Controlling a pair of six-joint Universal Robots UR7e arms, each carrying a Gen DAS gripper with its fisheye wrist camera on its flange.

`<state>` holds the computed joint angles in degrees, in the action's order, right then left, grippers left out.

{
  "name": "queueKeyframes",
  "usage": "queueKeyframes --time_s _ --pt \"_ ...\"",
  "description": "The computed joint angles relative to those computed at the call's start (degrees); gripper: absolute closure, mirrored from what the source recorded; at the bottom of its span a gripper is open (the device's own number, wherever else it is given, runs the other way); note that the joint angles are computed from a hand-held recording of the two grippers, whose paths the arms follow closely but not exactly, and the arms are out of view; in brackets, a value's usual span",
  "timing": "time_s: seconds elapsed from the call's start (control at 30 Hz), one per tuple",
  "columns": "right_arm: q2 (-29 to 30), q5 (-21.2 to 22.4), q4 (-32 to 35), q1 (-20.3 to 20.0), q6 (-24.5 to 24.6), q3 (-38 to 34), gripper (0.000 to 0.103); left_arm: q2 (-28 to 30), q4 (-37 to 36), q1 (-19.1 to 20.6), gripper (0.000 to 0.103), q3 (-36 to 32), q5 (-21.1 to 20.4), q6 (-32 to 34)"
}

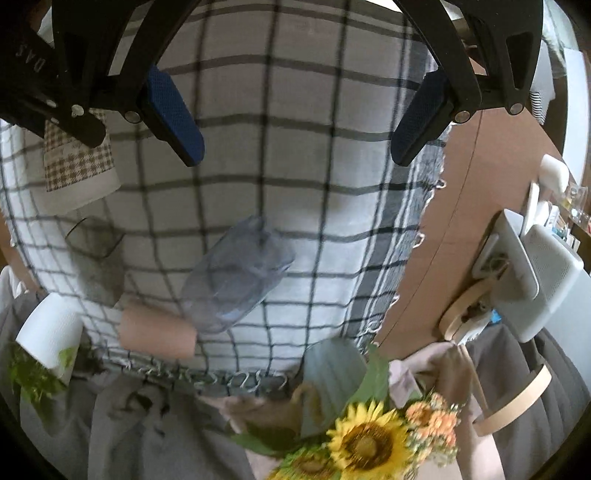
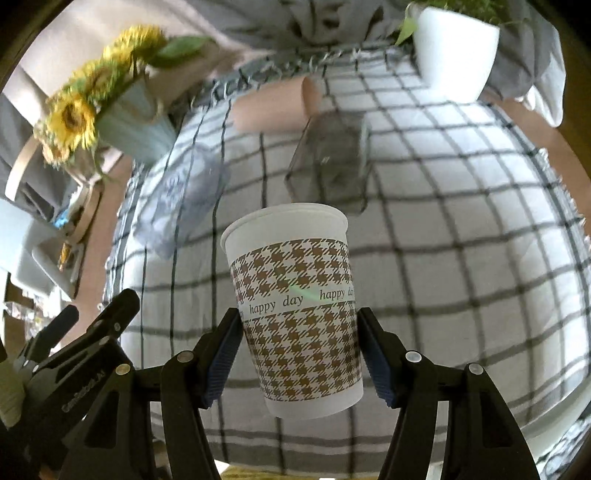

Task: Flip cup upside down
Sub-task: 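Lift the paper cup with the right gripper and carry it toward the left tool, then grasp the paper cup with the left gripper while the right gripper releases it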

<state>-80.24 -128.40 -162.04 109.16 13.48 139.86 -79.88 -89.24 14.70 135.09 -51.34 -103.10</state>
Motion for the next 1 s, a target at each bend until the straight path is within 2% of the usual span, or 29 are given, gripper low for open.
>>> queueKeyframes --time_s 0.3,0.57,0.63,0.67,0.87,1.0 --pt "6.0 -0.6 -3.8 0.2 4.8 0.4 0.04 -2.6 -1.8 1.2 0.0 3.5 -1.6 2.7" --pt "6.3 -1.1 -3.6 0.1 4.9 0.9 0.04 -2.6 -3.4 1.3 0.0 4.3 -2.3 3.2" --pt "5.6 -0.6 -1.9 0.1 4.9 0.7 0.034 -2.8 -3.2 0.9 0.0 4.2 -2.2 2.6" --pt "5.5 -0.8 -1.3 0.4 5.4 0.5 0.029 -2.9 -3.0 0.6 0.0 4.2 -2.2 2.2" --pt "1.1 -5.7 -0.6 6.3 5.1 0.8 0.026 -2.5 0.1 -4.8 0.0 3.3 -1.2 -1.8" --pt "-2.4 -9.8 -0.6 9.0 3.2 1.8 0.025 0.8 -0.6 -9.5 0.0 2.1 -0.2 -3.5"
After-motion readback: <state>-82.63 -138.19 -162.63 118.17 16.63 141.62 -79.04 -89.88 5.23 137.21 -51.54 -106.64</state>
